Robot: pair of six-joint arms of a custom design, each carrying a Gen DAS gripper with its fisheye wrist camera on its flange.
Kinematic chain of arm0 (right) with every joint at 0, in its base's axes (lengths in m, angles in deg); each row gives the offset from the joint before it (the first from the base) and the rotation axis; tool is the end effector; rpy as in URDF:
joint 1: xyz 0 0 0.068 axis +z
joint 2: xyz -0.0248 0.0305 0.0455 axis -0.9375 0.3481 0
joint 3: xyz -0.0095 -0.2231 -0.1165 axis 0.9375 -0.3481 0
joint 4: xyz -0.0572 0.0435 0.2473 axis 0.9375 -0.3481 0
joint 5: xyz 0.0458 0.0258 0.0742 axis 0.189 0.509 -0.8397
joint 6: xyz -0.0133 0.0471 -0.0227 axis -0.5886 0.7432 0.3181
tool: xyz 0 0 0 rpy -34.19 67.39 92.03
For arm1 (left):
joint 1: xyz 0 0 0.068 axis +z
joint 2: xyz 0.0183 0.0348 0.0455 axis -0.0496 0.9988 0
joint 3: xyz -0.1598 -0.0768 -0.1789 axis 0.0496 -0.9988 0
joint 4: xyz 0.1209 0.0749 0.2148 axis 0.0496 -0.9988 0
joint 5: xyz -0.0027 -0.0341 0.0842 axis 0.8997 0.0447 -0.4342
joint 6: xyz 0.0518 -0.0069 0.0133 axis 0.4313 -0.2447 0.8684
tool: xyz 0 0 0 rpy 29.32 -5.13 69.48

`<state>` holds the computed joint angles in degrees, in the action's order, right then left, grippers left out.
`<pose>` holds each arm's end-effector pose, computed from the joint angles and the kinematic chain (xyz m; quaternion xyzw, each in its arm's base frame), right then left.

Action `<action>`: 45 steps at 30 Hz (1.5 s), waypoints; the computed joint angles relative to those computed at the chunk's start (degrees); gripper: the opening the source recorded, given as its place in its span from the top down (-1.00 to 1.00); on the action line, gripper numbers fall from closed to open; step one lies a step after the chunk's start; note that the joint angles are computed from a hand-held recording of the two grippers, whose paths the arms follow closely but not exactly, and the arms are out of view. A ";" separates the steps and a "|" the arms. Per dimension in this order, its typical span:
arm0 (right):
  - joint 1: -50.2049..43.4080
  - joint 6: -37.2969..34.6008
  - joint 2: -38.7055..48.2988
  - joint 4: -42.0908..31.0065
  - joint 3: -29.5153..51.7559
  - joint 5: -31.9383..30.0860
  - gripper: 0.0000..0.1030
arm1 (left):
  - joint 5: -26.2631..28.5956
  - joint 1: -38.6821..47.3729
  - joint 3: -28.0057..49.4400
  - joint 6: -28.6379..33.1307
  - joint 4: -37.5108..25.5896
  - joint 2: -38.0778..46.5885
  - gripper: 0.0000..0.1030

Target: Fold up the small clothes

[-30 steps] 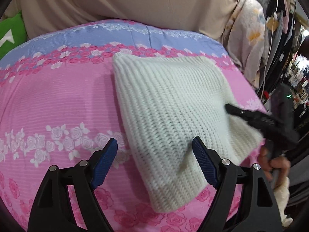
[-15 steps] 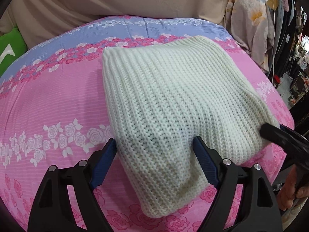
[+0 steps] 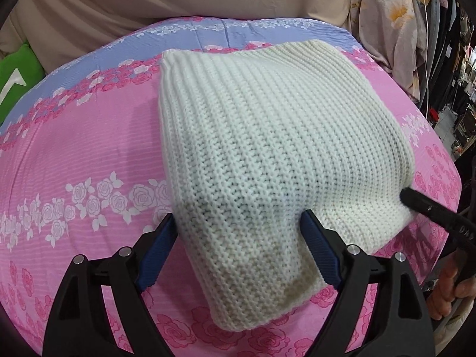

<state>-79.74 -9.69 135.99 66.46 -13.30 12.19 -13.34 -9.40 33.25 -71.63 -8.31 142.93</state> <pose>0.2649 -0.0231 0.0447 -0.0078 0.8857 0.3212 0.3350 0.2658 -0.0319 0.0769 0.0591 0.9483 -0.0353 0.3097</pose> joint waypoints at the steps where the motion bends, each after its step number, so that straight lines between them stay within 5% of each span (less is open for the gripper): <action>1: 0.37 -0.60 -1.35 -1.75 0.12 0.57 0.70 | 0.03 0.05 -0.03 0.05 -0.07 -0.18 -0.60; 6: -1.96 -0.19 -9.67 -5.15 -0.26 -2.74 0.54 | 2.00 1.75 -0.55 0.08 -1.46 -2.77 -0.59; 9: -2.43 1.51 -12.99 -5.03 1.65 -2.24 0.12 | 3.09 3.23 -0.66 -0.01 -2.47 -5.71 -0.60; 11: -0.94 2.27 -12.06 -5.64 5.31 -0.03 -0.13 | 3.66 4.32 -0.44 -0.05 -2.74 -7.72 -0.66; 14: 2.94 1.94 -6.40 -7.80 13.74 3.64 -0.17 | 3.74 5.64 0.94 -0.68 -2.96 -9.10 -0.68; 19: 10.42 -0.58 7.46 -21.23 33.39 10.10 -0.13 | 4.45 8.42 2.66 -1.36 -3.23 -10.31 -0.71; 20: 11.69 -1.95 9.32 -24.38 36.50 10.87 0.38 | 4.63 9.14 2.99 -1.16 -3.31 -10.22 -0.71; 21: 13.15 -2.77 9.90 -26.70 38.34 11.56 0.66 | 4.76 9.86 3.30 -0.99 -3.45 -10.07 -0.71; 23: 14.44 -4.10 4.85 -23.76 34.02 8.89 0.67 | 5.37 11.16 3.54 -0.91 -3.45 -9.97 -0.71; 27: 12.86 -2.91 -7.98 -9.65 20.66 -6.03 0.71 | 7.22 12.74 4.25 -1.47 -3.59 -9.45 -0.72; 29: 11.74 -0.68 -4.84 -8.37 22.01 -2.80 0.72 | 7.44 12.15 4.79 -1.64 -3.27 -8.24 -0.73; 32: 13.59 -2.98 9.51 -19.24 34.15 17.86 0.72 | 6.87 9.80 5.74 -1.44 -2.52 -5.30 -0.73; 33: 13.38 -1.64 13.32 -20.66 36.68 19.34 0.71 | 6.44 8.73 6.08 -1.41 -2.21 -4.26 -0.73; 37: 9.10 3.70 8.11 -15.54 29.62 8.18 0.56 | 4.14 5.05 8.06 -1.44 -1.35 0.75 -0.73; 39: 8.50 3.71 0.91 -12.88 22.45 8.02 0.55 | 3.99 4.01 8.66 -1.80 -1.14 2.48 -0.73; 41: 7.98 3.03 -4.28 -11.23 16.38 7.18 0.27 | 3.38 3.19 8.92 -1.97 -0.62 3.72 -0.73; 45: 7.56 0.55 -8.78 -10.79 8.64 5.89 0.00 | 1.49 1.97 8.39 -2.47 0.96 4.29 -0.75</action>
